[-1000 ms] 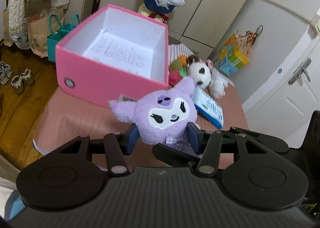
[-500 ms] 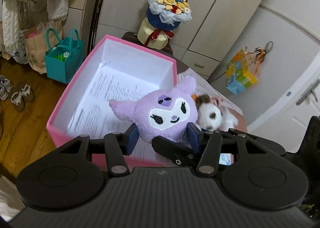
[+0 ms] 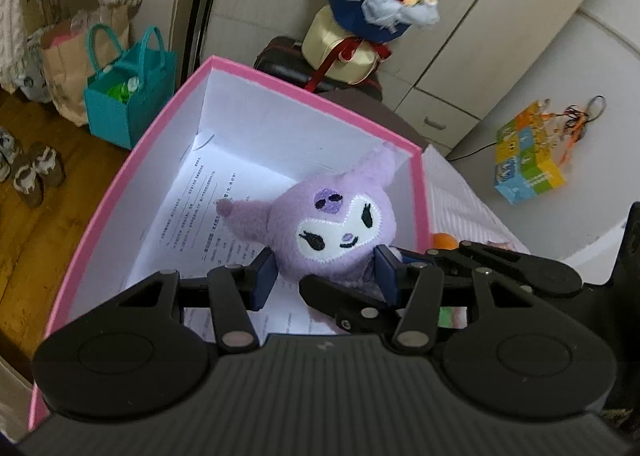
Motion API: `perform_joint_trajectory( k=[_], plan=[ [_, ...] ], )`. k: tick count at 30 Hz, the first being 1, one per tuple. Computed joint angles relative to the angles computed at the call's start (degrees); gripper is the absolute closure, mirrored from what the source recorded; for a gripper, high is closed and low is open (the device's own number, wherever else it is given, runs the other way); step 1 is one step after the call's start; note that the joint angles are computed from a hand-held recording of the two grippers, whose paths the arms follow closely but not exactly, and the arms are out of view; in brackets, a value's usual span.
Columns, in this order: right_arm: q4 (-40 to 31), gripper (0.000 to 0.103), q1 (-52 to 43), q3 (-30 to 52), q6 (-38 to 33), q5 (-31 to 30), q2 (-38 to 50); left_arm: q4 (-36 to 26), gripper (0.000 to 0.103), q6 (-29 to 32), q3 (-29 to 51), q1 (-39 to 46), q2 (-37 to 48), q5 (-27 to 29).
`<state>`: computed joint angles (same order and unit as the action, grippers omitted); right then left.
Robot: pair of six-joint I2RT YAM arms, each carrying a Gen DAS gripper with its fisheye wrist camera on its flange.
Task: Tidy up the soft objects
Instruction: 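Lift the purple plush with the left tool and carry it over the pink box, then open the left tool to drop the plush into the box, withdraw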
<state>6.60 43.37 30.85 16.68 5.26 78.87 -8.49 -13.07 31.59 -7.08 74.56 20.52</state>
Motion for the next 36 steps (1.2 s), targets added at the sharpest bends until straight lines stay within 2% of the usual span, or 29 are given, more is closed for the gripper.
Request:
perform_joint_trajectory(
  k=[8,12,17,20,24,28,32,36],
  plan=[
    [-8.4,0.053,-5.2,11.7,-10.7,-2.9,11.1,3.7,0.052,-4.7,6.0,0.4,13.2,1.7],
    [-12.2,0.053,-4.6,15.2,-14.4,0.0,13.6,3.9,0.052,-6.8,7.3,0.0,15.7,1.9],
    [-12.5,0.053,-2.9,15.5,-16.5,4.5,14.0,4.2,0.051,-7.8,7.6,0.1,16.5,2.4],
    [-11.3,0.046,-1.5,14.2,-17.1,7.7,13.5,5.2,0.048,-7.4,6.3,-0.7,15.2,0.3],
    [-9.6,0.046,0.2,10.3,-16.0,10.8,9.5,7.0,0.042,-4.4,2.0,-1.4,9.1,-2.5],
    [-10.6,0.046,1.9,5.2,-12.7,9.7,0.6,3.4,0.042,1.4,-2.0,0.1,-1.2,-1.6],
    [-14.3,0.046,5.7,0.9,-9.2,10.1,-9.8,-4.7,0.04,7.2,-4.9,0.0,-16.0,-3.3],
    [-21.4,0.046,11.3,-1.5,-4.0,12.7,-20.6,-16.0,0.039,12.2,-5.3,1.1,-30.9,-2.6]
  ],
)
